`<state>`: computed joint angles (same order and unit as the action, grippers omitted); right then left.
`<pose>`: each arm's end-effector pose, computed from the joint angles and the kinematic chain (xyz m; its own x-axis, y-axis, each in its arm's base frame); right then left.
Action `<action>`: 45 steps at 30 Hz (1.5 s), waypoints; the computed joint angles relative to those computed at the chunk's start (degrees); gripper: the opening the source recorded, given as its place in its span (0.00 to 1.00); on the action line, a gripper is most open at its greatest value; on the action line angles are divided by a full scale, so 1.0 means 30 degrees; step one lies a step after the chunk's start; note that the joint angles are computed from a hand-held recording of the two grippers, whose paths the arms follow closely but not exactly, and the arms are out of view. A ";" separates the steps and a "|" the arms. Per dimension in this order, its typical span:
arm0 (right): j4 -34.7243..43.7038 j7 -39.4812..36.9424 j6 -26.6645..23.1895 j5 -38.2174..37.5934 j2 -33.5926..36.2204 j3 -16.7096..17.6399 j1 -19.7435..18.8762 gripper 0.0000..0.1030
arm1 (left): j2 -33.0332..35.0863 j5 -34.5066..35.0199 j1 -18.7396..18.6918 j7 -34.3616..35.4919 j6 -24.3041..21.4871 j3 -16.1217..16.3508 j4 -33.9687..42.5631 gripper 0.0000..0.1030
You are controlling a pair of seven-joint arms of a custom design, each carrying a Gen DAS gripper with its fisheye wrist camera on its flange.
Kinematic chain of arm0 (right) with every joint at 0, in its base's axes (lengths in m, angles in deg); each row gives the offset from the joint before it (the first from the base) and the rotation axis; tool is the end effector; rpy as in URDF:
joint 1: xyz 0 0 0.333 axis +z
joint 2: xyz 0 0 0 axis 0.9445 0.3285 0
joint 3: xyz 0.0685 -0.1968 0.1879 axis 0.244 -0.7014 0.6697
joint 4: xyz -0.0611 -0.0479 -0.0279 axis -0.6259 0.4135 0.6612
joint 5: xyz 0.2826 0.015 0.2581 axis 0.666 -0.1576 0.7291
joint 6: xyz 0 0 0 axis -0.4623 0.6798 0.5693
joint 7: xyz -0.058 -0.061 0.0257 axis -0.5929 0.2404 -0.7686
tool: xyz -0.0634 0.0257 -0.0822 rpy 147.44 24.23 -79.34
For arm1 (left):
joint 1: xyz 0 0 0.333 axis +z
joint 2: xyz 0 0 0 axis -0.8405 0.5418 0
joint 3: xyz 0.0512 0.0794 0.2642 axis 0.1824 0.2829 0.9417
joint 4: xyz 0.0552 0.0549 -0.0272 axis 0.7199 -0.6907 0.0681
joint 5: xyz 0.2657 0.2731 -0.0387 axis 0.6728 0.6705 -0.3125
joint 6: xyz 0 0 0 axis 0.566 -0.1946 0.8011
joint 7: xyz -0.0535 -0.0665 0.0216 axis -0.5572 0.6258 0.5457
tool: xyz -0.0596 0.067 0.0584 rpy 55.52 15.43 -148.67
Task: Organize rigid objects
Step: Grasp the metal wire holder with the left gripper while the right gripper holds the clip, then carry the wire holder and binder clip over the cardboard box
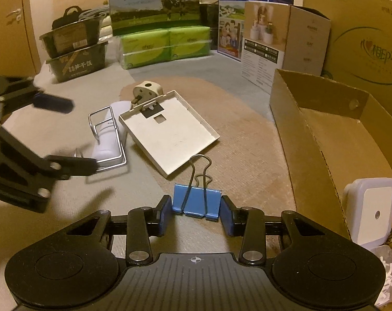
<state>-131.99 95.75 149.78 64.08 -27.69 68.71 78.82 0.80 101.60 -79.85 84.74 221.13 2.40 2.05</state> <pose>0.6656 0.1502 0.4585 0.7246 -0.6841 -0.0838 -0.5087 -0.4488 -0.7347 0.5938 -0.3465 0.4918 -0.1672 -0.9371 -0.3065 -0.6549 0.3379 -0.6759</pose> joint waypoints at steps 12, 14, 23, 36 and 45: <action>0.0027 0.0105 -0.0589 0.0596 -0.0105 0.0025 -0.0307 0.39 | 0.1293 -0.0949 -0.0514 0.1970 -0.1195 0.0184 0.1784 0.64; -0.0321 -0.0104 -0.0584 0.0806 -0.0426 0.0014 -0.0368 0.39 | 0.0936 -0.0892 -0.0771 0.1059 -0.1562 0.0154 0.1522 0.64; -0.3382 -0.1205 -0.0940 0.1875 -0.3225 -0.0580 -0.0547 0.39 | -0.1236 -0.1658 -0.1445 -0.6216 -0.3305 -0.0678 -0.0536 0.64; -0.6641 -0.2328 -0.1834 0.3026 -0.6862 -0.2009 -0.0649 0.39 | -0.2146 -0.0994 -0.2328 -1.1773 -0.4904 -0.1745 -0.0250 0.64; -0.7301 -0.2835 -0.2210 0.3472 -0.8019 -0.2636 -0.0742 0.39 | -0.2089 -0.0737 -0.2858 -1.2995 -0.5503 -0.1914 0.0537 0.64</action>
